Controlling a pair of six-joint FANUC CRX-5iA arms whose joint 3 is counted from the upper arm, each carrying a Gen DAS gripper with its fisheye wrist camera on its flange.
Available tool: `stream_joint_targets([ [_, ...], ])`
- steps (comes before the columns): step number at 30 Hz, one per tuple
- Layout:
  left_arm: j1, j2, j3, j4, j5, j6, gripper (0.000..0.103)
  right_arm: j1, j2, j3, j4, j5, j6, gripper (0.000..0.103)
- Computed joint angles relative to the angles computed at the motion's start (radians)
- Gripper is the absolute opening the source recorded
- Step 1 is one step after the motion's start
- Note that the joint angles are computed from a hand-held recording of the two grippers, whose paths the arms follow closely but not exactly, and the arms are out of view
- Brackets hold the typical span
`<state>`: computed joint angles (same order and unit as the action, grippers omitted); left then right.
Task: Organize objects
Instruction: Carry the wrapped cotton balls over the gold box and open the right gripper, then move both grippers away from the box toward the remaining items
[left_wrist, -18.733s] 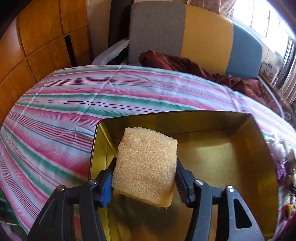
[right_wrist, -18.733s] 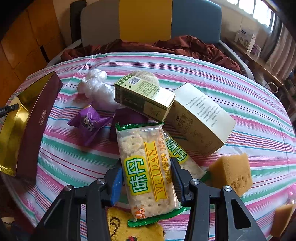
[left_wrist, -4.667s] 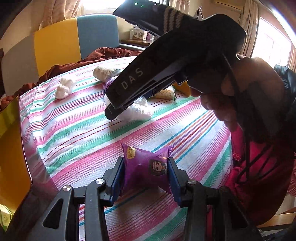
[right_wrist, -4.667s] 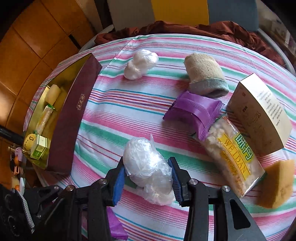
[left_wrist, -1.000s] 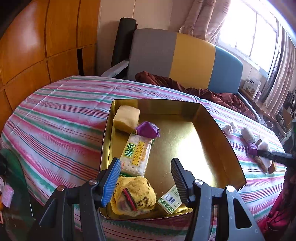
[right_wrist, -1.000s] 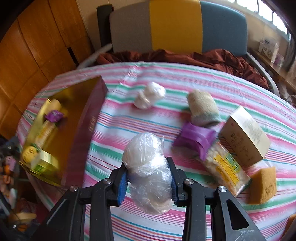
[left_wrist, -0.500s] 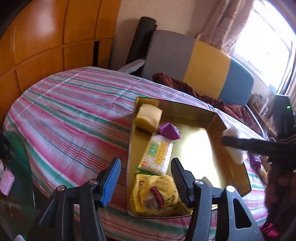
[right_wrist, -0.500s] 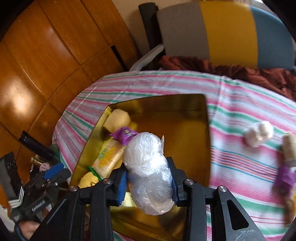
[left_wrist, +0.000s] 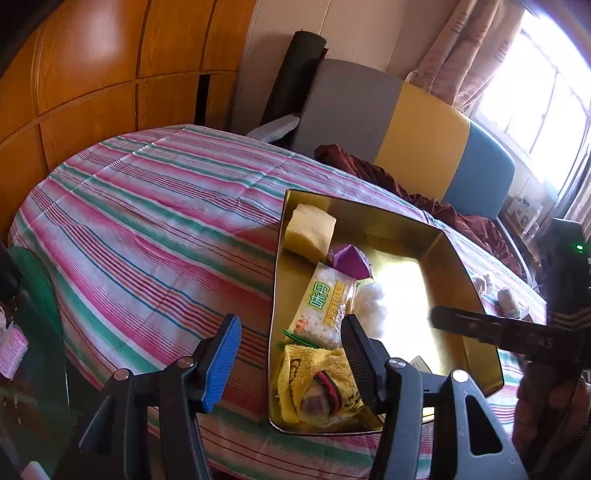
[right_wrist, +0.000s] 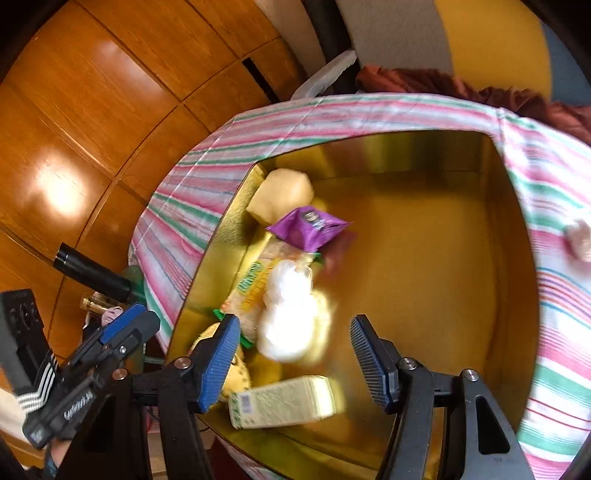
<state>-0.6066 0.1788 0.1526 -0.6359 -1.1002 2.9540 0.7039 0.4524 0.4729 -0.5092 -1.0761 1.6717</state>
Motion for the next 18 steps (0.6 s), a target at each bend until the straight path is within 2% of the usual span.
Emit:
stream_joint_targets([
  [7,-0.020,0.019,0.034,-0.006,0.000,-0.040,0.057,-0.012,-0.098,-0.132,0.091,0.104,-0.001,0.070],
  [13,-0.036,0.044,0.077,-0.004,0.001,-0.094,0.057,-0.068,-0.166,-0.217,0.159,0.166,-0.012,0.073],
  [18,-0.034,0.071,0.112,0.026,0.017,-0.138,0.057,-0.136,-0.202,-0.271,0.243,0.222,-0.077,0.074],
])
